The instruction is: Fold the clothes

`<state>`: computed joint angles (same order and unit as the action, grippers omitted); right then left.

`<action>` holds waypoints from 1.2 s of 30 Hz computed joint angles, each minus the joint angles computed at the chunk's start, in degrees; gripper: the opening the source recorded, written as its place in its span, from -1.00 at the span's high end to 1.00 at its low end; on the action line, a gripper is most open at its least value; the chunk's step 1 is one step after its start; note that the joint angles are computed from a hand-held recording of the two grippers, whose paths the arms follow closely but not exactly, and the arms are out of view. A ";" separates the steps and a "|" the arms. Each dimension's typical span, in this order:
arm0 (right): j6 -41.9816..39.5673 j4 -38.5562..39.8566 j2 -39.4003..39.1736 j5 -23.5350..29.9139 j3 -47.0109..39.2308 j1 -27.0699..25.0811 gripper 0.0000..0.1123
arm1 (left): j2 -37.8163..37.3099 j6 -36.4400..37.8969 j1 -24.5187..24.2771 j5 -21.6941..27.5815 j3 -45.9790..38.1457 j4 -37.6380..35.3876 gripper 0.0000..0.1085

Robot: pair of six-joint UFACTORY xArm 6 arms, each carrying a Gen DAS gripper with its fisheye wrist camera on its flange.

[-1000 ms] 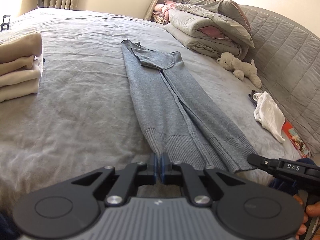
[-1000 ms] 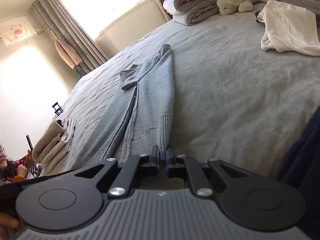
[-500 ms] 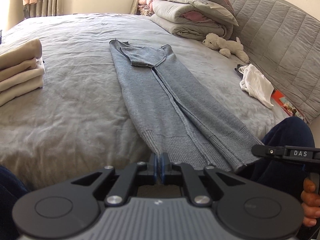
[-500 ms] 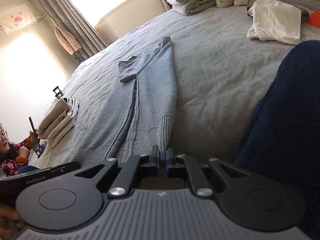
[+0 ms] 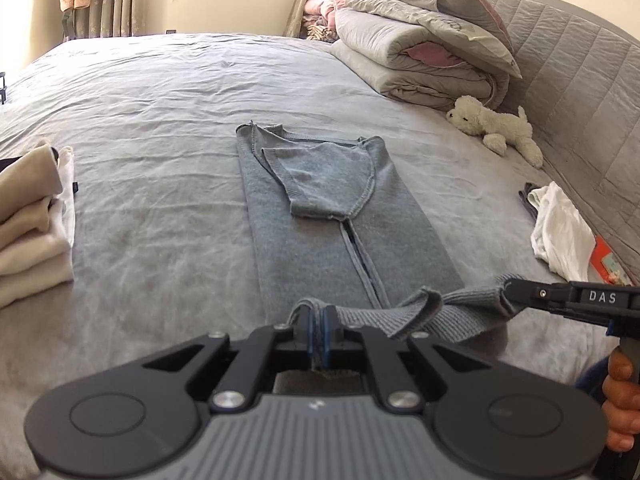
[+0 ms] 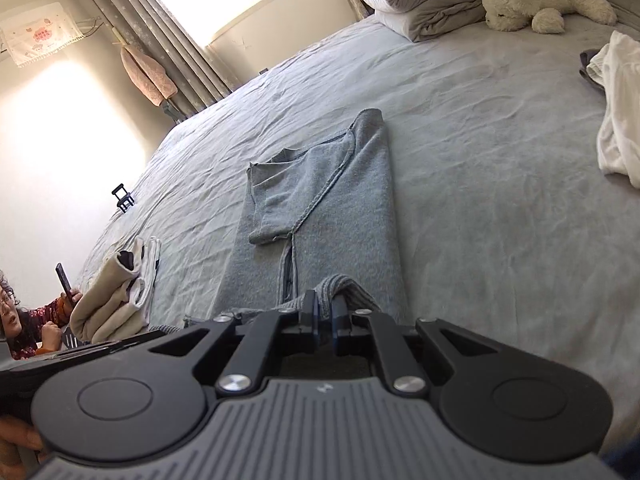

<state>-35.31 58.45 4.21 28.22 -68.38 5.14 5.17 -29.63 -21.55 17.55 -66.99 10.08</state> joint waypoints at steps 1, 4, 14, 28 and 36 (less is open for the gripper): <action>2.17 -2.27 2.67 0.72 -2.79 -0.19 0.85 | 1.98 2.60 0.48 0.57 -2.32 -2.81 0.92; 7.07 -7.19 9.98 4.25 -10.96 -1.13 0.85 | 7.14 7.69 1.67 2.29 -8.54 -6.87 0.91; 17.32 -18.18 26.43 13.55 -33.54 -1.93 0.79 | 20.78 25.68 5.09 6.63 -24.53 -23.59 0.74; -2.09 -8.73 24.08 5.03 -29.88 -1.78 -0.06 | 19.34 43.81 6.16 -1.97 -20.74 -41.64 0.19; -7.68 -15.32 25.72 5.97 -29.93 0.14 0.10 | 22.85 41.55 4.93 -1.26 -22.15 -33.53 0.16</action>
<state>-43.00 43.12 29.93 34.19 -98.31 5.28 28.02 11.91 -16.62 16.29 -89.13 -23.45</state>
